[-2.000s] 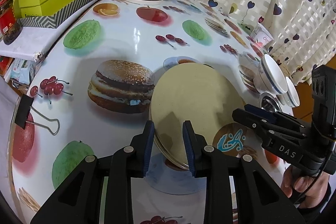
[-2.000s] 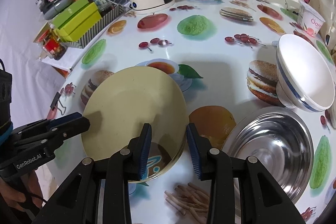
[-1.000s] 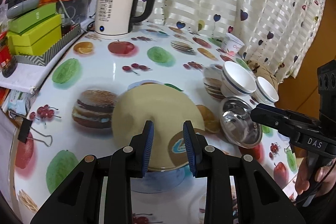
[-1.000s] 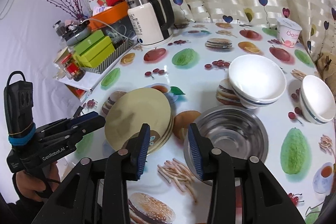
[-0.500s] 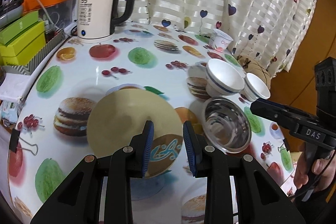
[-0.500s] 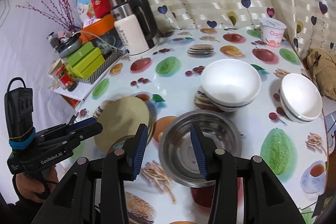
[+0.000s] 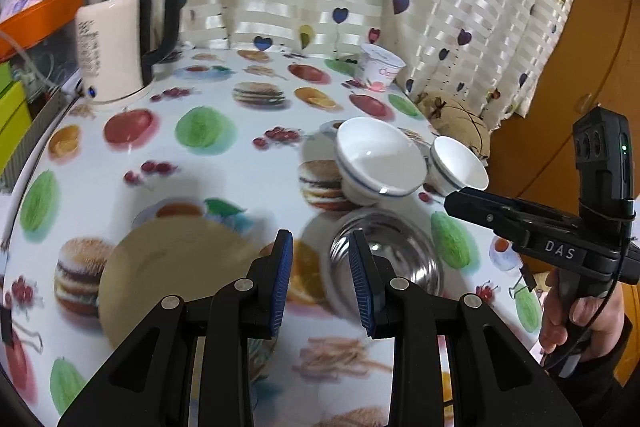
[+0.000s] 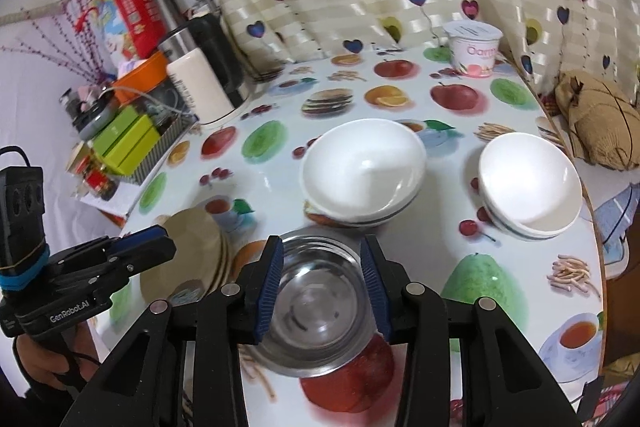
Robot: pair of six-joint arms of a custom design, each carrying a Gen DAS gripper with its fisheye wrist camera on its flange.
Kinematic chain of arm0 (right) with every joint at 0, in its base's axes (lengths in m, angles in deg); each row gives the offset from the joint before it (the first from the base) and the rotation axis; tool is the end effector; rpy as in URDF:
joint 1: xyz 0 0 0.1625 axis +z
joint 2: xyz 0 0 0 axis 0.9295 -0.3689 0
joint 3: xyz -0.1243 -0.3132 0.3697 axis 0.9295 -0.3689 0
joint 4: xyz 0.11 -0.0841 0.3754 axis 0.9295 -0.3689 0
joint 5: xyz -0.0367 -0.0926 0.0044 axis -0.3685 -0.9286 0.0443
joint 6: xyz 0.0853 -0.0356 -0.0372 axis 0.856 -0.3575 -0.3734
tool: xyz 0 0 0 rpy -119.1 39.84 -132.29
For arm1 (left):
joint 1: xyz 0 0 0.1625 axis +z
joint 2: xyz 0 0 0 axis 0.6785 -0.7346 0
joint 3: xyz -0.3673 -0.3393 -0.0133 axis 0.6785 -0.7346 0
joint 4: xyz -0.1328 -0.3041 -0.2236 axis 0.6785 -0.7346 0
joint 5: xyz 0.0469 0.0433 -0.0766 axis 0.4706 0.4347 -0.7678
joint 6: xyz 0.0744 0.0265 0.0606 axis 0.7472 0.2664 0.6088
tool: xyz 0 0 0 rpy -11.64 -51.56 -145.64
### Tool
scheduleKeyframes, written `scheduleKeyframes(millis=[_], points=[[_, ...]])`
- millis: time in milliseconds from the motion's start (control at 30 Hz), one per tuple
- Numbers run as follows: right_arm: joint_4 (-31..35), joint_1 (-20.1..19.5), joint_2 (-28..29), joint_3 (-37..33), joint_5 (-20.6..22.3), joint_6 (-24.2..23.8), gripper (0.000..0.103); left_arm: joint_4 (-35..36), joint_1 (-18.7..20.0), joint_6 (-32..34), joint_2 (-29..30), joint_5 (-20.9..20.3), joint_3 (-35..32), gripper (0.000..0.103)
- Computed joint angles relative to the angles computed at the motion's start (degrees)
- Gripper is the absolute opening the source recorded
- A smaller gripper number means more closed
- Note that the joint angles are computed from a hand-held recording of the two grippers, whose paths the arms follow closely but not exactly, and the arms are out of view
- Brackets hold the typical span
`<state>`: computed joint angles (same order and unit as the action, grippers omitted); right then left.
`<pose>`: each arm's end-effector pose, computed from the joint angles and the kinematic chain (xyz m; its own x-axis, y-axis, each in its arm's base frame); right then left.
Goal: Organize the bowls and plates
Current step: 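Close the left tool on the rim of the white bowl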
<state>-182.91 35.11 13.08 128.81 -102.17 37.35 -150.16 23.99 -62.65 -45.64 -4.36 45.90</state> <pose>0.2483 -0.7046 0.1367 -0.8715 0.1055 0.4789 -0.2650 0.7205 -0.6408 -0.1675 -0.7866 0.2292 -0.7194 0.6083 -0.3354 0.6892 0.6855 -0.2349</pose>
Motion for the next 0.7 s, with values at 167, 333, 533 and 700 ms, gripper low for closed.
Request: scheduleKeyframes(millis=[167,333,533,700], points=[[1.0,-1.4,-0.8,-0.9,-0.1,1.6,0.038,6.1,-0.1,-1.4,3.8,-2.1,-6.6,0.030],[3.0,-3.0,-1.4,-1.8,0.5,3.5,0.033,11.6,0.2,-4.1,7.8,-2.9,-13.6,0.030],[4.4,-4.5,-1.8,-2.5,1.5,4.7,0.031,14.7,0.0,-4.8,10.7,-3.2,-17.6,0.030],[5.7,-5.1,-1.4,-4.1,1.6,4.7,0.031,16.7,-0.1,-5.4,12.8,-3.2,-20.5,0.030]])
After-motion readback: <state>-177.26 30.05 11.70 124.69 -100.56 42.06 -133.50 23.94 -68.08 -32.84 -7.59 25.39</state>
